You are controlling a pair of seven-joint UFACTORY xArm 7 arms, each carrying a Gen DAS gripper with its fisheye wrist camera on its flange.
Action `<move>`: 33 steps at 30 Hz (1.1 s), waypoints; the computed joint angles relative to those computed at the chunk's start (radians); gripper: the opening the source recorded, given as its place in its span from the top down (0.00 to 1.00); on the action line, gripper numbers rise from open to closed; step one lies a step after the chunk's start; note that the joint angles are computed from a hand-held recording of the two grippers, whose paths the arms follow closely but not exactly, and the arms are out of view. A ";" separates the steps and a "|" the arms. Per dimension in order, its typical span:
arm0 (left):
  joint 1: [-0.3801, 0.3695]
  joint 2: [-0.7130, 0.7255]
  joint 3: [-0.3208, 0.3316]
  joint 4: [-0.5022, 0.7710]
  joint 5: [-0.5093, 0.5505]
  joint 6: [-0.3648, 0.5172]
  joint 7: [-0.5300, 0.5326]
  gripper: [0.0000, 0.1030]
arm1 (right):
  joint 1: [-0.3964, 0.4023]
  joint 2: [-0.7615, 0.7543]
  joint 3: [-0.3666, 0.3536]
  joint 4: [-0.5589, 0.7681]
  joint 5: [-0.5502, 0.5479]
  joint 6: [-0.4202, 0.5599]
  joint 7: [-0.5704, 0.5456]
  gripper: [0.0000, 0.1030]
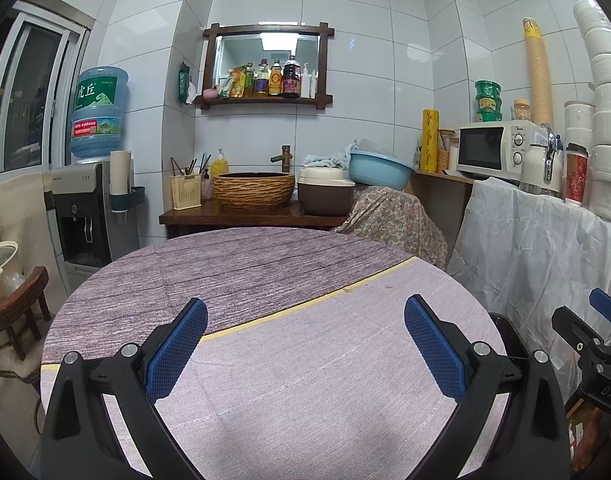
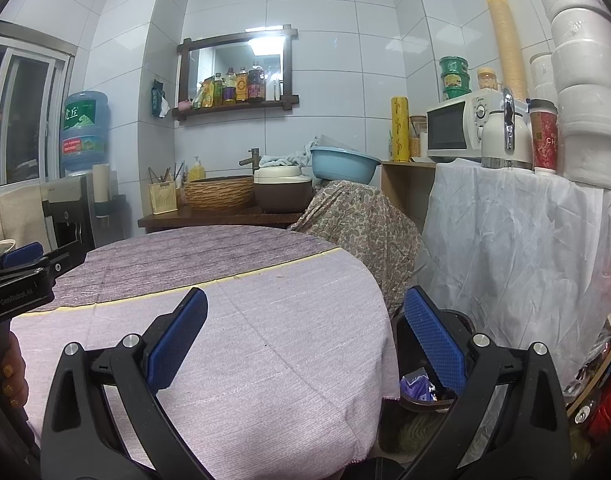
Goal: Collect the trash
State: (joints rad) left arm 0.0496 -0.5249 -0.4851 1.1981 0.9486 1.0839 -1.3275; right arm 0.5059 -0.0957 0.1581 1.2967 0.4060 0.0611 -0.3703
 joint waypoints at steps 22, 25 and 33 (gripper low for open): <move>-0.008 -0.004 0.009 -0.005 -0.012 0.005 0.015 0.05 | -0.003 -0.001 0.003 -0.002 -0.017 0.013 0.017 0.06; -0.007 -0.001 0.007 -0.002 -0.012 0.006 0.015 0.05 | -0.004 -0.001 0.004 -0.002 -0.019 0.013 0.020 0.06; -0.005 -0.006 0.011 -0.008 -0.015 -0.001 0.019 0.05 | -0.007 -0.003 0.007 -0.004 -0.035 0.012 0.037 0.06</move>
